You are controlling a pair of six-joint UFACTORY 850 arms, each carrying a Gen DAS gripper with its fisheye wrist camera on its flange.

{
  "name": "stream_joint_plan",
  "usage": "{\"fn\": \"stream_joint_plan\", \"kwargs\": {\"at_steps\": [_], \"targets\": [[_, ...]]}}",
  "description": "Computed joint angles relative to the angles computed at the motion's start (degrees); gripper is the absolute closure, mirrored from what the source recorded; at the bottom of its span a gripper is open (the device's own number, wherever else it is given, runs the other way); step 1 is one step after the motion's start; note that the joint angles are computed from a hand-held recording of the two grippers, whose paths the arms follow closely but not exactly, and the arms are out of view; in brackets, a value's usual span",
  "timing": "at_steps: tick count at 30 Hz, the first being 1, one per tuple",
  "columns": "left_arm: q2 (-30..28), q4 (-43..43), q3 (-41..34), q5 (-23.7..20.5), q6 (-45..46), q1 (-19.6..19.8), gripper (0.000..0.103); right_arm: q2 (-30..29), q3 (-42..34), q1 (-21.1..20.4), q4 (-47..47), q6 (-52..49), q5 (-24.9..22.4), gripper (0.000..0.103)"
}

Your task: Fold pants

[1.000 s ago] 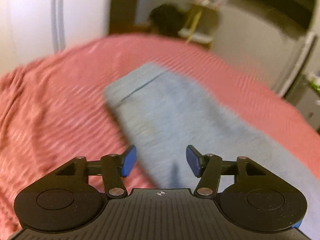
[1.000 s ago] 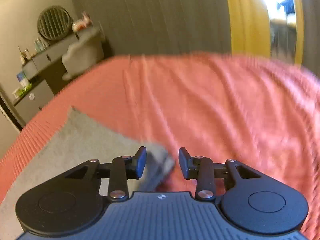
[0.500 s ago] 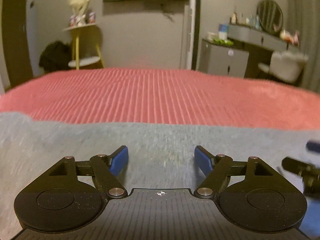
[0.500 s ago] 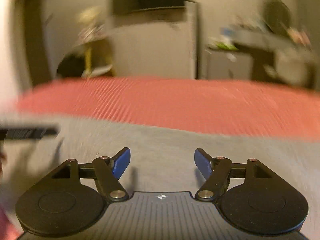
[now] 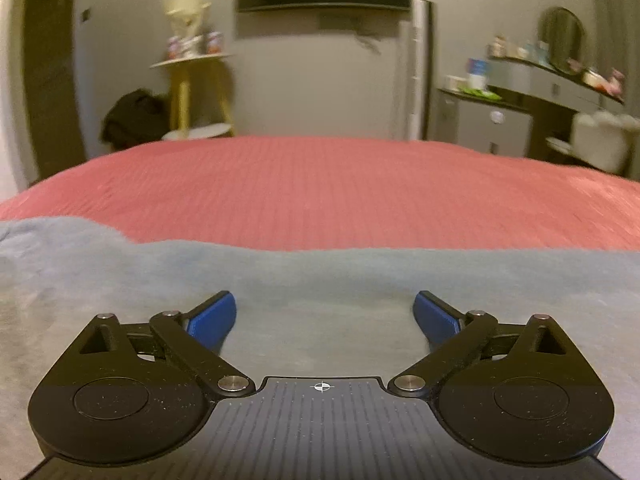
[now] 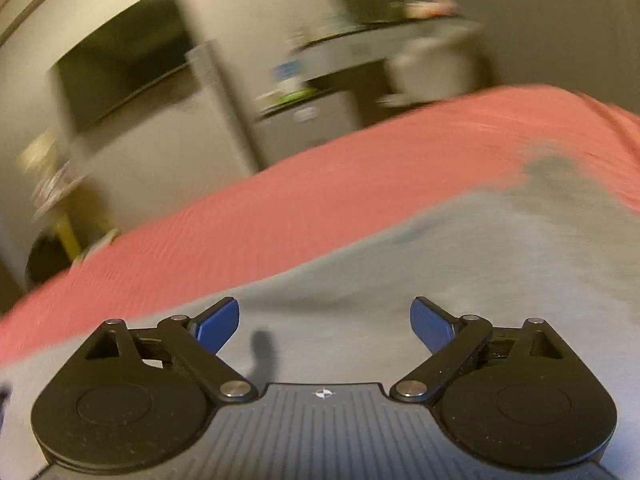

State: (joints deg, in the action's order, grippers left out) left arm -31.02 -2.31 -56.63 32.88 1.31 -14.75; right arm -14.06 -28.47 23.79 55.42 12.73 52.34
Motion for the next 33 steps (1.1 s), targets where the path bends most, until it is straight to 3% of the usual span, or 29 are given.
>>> {"fn": "stream_joint_plan", "kwargs": {"at_steps": [4,5,7,9,12,14,16,17,18,21,23,27,30,32,33], "targets": [[0.75,-15.38,-1.12,-4.14,3.81,2.08,0.003,5.95,7.25,-3.85,6.04,5.81,1.81,0.019],[1.32,-18.5,-0.83,-4.48,5.13,2.23,0.004,7.32,8.21,-4.62,8.12,6.17,1.56,0.026],[3.11,-20.24,0.4,-5.45,8.82,2.24,0.004,10.72,9.56,-5.29,8.75,9.49,-0.94,0.028],[5.6,-17.48,2.97,-5.57,8.78,1.65,0.004,13.42,10.79,-3.3,5.94,14.02,-3.33,0.024],[8.93,-2.9,5.78,-9.38,-6.81,1.59,0.004,14.27,13.64,2.47,-7.62,31.87,1.0,0.024],[10.3,-1.16,7.04,-11.53,-11.59,0.77,0.004,12.07,15.23,5.41,-11.62,42.08,5.56,0.026],[10.8,-5.56,8.01,-12.36,-6.77,0.43,0.004,11.56,16.76,8.83,-7.34,43.33,8.95,0.036],[10.79,-10.01,8.18,-12.85,-0.77,0.38,0.004,13.71,17.53,10.81,-2.19,40.63,7.05,0.044],[10.55,-14.76,7.92,-13.52,5.23,0.42,0.004,15.06,17.88,13.52,3.81,39.6,6.06,0.047],[11.45,-27.6,8.11,-15.66,16.46,1.29,0.004,25.68,22.27,17.36,21.8,31.01,0.93,0.047],[12.84,-27.07,8.04,-18.62,12.1,2.55,0.004,32.27,24.92,22.56,33.79,26.36,2.85,0.052],[16.33,-15.58,10.75,-19.68,-3.01,3.84,0.004,39.1,26.57,31.19,50.37,18.74,7.33,0.05],[18.01,-12.43,12.02,-19.91,-5.94,3.63,0.004,42.81,30.54,33.71,48.89,26.79,5.84,0.054],[18.77,-8.96,13.0,-19.21,-9.73,3.65,0.004,41.13,31.57,31.89,43.7,30.68,4.93,0.069],[19.37,-6.62,13.95,-18.55,-12.19,3.73,0.004,40.18,31.49,31.78,42.71,31.89,4.47,0.069]]}}
